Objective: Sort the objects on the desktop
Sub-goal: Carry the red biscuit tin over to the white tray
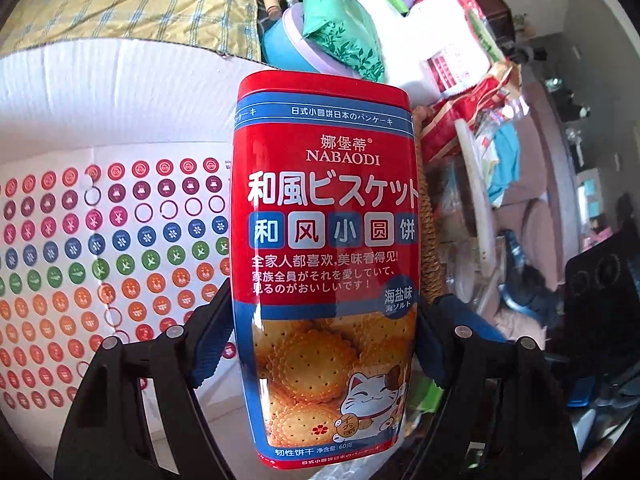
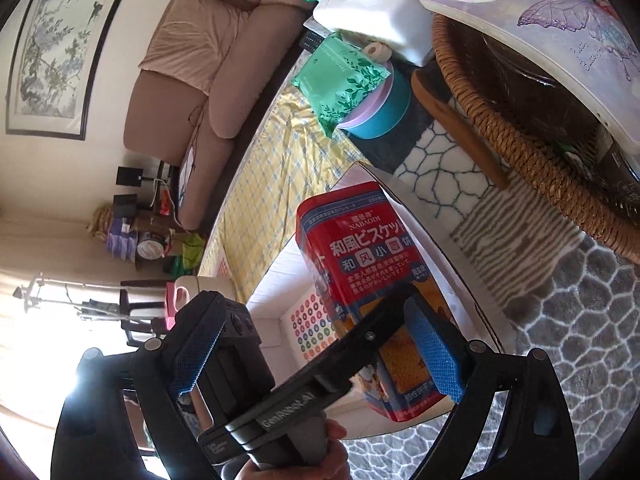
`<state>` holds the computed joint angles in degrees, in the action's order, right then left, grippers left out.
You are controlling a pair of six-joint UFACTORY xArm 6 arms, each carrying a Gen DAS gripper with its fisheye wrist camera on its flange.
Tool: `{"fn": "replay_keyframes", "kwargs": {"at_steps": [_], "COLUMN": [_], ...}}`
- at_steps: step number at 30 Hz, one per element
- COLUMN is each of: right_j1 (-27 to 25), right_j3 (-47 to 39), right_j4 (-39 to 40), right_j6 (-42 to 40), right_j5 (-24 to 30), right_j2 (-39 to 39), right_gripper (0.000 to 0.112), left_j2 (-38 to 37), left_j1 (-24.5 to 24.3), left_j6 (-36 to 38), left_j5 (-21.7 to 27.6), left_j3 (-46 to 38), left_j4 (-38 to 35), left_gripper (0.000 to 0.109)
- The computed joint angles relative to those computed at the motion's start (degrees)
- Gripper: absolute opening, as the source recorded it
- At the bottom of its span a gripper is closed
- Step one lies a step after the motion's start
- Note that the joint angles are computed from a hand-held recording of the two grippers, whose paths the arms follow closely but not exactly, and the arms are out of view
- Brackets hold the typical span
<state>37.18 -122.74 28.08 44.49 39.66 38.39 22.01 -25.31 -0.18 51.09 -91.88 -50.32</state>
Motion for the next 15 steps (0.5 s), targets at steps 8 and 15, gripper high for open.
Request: {"fn": "replay_keyframes", "kwargs": {"at_steps": [8, 15], "right_j1": [0.87, 2.03], "right_j3": [6.43, 11.80], "right_j4": [-1.99, 1.10], "right_j6": [-0.15, -3.66], "right_j5": [-2.15, -5.80], "right_j2": [-3.99, -6.56], "right_gripper": [0.093, 0.093], "left_j2": [2.18, -0.66], "left_j1": [2.17, 3.96], "left_j6": [7.85, 5.27], "left_j5": [3.94, 4.83], "left_j3": [5.36, 8.12], "left_j4": [-27.66, -23.29], "left_gripper": [0.076, 0.096]}}
